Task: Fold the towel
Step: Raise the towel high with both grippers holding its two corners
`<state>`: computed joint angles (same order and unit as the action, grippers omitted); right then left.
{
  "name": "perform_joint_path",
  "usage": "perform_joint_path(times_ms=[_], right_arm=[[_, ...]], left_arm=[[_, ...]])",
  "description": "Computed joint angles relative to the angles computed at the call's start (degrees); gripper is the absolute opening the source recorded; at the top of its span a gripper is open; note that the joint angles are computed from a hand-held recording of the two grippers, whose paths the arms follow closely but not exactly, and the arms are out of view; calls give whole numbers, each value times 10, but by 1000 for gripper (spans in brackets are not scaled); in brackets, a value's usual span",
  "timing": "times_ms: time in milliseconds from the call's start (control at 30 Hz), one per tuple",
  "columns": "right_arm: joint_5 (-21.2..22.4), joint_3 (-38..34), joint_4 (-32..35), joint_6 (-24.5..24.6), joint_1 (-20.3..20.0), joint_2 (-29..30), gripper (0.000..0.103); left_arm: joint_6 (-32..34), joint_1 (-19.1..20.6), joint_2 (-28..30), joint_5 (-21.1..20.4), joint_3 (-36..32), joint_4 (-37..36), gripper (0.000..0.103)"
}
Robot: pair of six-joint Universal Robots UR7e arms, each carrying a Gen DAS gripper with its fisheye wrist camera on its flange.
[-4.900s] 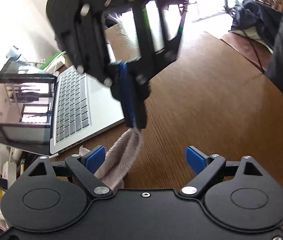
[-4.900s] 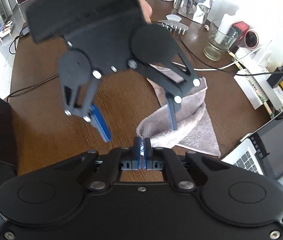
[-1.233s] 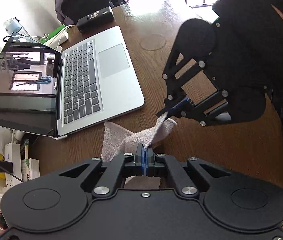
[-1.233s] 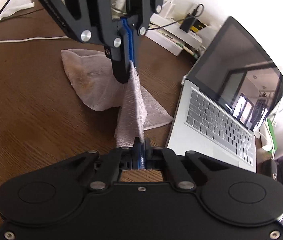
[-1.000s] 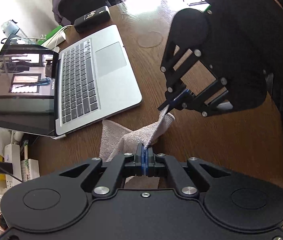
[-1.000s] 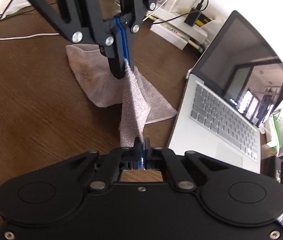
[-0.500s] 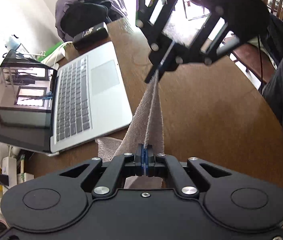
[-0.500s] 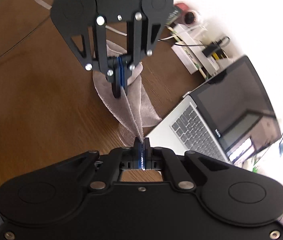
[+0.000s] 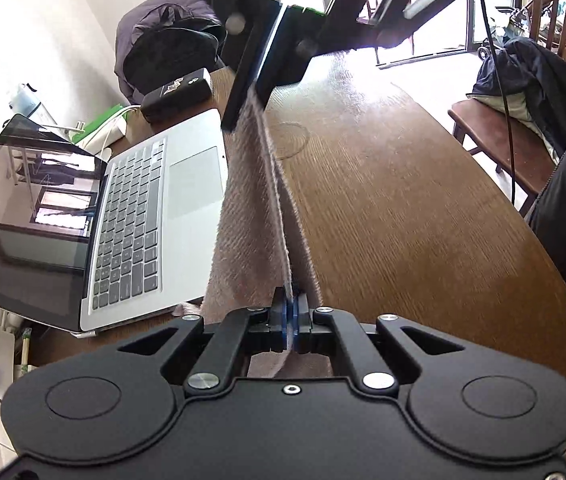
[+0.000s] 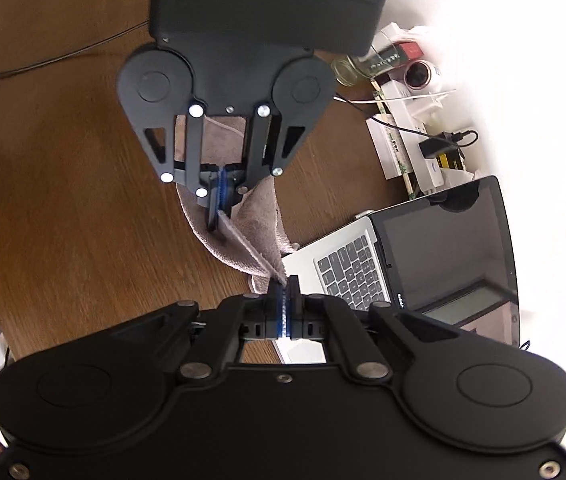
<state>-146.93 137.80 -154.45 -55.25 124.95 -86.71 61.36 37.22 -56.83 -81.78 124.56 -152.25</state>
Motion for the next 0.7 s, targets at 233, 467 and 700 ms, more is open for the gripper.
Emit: perform_joint_path(times_ms=[233,467,700], right_arm=[[-7,-22,67,39,21,-13,1],[-15,-34,113,75,36,-23,1],[-22,-41,144,101,41,-33,1]], left_arm=[[23,15,14,10,-8,6,3],[47,33,30,26,-25,18,3],[70,52,37,52,-45,42,3]])
